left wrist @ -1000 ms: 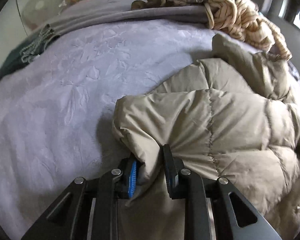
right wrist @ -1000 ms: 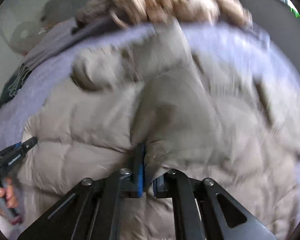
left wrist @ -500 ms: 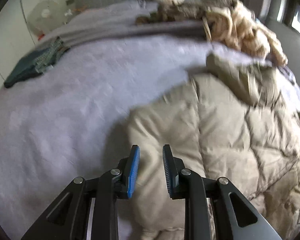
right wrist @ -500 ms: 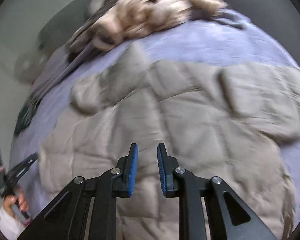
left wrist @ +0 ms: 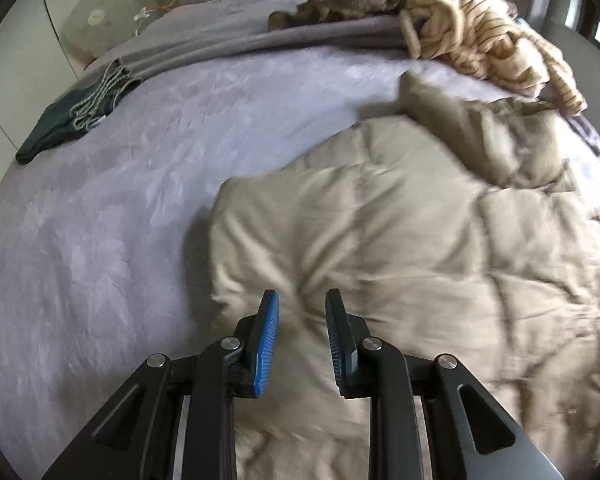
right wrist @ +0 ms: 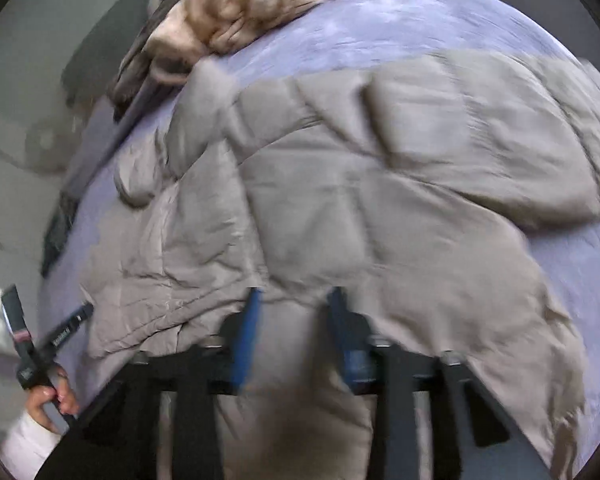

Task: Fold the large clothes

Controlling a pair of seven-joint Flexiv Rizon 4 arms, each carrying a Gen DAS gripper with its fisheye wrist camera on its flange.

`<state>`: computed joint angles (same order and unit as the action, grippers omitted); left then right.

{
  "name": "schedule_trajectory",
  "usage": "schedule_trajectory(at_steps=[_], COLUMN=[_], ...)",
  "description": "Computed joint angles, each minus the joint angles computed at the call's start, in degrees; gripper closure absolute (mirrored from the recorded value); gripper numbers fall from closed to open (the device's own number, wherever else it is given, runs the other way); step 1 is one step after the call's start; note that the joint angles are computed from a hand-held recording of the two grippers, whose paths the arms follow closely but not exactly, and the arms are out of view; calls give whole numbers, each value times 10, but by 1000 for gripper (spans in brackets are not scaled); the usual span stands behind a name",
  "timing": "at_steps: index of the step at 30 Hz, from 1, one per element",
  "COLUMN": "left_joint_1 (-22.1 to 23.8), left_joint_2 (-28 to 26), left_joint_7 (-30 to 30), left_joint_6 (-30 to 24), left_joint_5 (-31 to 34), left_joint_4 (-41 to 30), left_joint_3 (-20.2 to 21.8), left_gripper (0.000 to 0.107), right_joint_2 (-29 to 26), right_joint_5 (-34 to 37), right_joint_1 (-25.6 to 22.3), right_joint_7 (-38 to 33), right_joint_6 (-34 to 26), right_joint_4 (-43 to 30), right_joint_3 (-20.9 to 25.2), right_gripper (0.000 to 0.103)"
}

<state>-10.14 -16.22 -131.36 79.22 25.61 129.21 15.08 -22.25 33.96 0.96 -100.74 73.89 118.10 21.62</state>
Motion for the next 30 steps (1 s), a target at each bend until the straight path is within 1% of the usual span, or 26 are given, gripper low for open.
schedule_trajectory(at_steps=[1,3,4,5,6,7,8,10,12,13,14,15,16,17,18,19,21,25,30], left_joint_1=[-5,-17,-25,-32,-45,-69,-78,-76,-72,-72,-72,-76,-81,-83,-82,-93,-112,-127,-147], left_joint_2=[6,12,14,15,16,16,17,8,-6,-12,-22,-33,-40,-47,-55,-62,-73,-86,-91], left_joint_7=[0,-5,-12,-22,-43,-95,-111,-100,-89,-82,-68,-55,-48,-39,-24,-25,-24,-14,-31], left_joint_6=[-9,-30,-38,-44,-53,-59,-62,-78,-82,-83,-90,-105,-112,-112,-109,-115,-127,-136,-143], left_joint_5=[-3,-3,-1,1,11,48,61,46,18,7,-11,-27,-35,-47,-65,-69,-74,-98,-102], left_joint_4=[-3,-14,-22,-28,-37,-54,-63,-80,-91,-96,-104,-118,-125,-131,-135,-144,-162,-180,-199], left_joint_3=[-5,-18,-25,-32,-33,-24,-28,-59,-84,-92,-103,-112,-114,-118,-128,-125,-122,-125,-112], left_gripper=[81,80,76,35,5,4,4,4,4,4,4,4,5,5,5,5,5,5,5], right_joint_2=[4,18,24,28,32,36,42,41,33,28,19,8,-4,-15,-27,-39,-59,-105,-146], right_joint_5=[21,53,67,74,80,86,97,115,129,138,155,170,186,199,219,239,261,312,339], right_joint_1=[-26,-53,-67,-68,-74,-78,-89,-103,-118,-125,-139,-153,-167,-172,-186,-204,-221,-266,-287], right_joint_7=[-16,-30,-38,-39,-40,-41,-46,-49,-49,-49,-55,-55,-57,-54,-58,-66,-65,-77,-57], right_joint_6=[-16,-37,-51,-56,-62,-69,-77,-85,-94,-95,-100,-106,-110,-104,-103,-112,-119,-179,-219], right_joint_4=[-5,-1,-2,-2,-3,-3,-2,-9,-24,-32,-43,-56,-70,-82,-97,-114,-143,-214,-282], right_joint_3=[9,6,-3,-14,-28,-38,-50,-73,-93,-98,-104,-109,-113,-114,-113,-111,-108,-96,-92], right_gripper=[49,48,48,47,44,40,38,37,23,14,9,7,0,0,0,0,0,0,0])
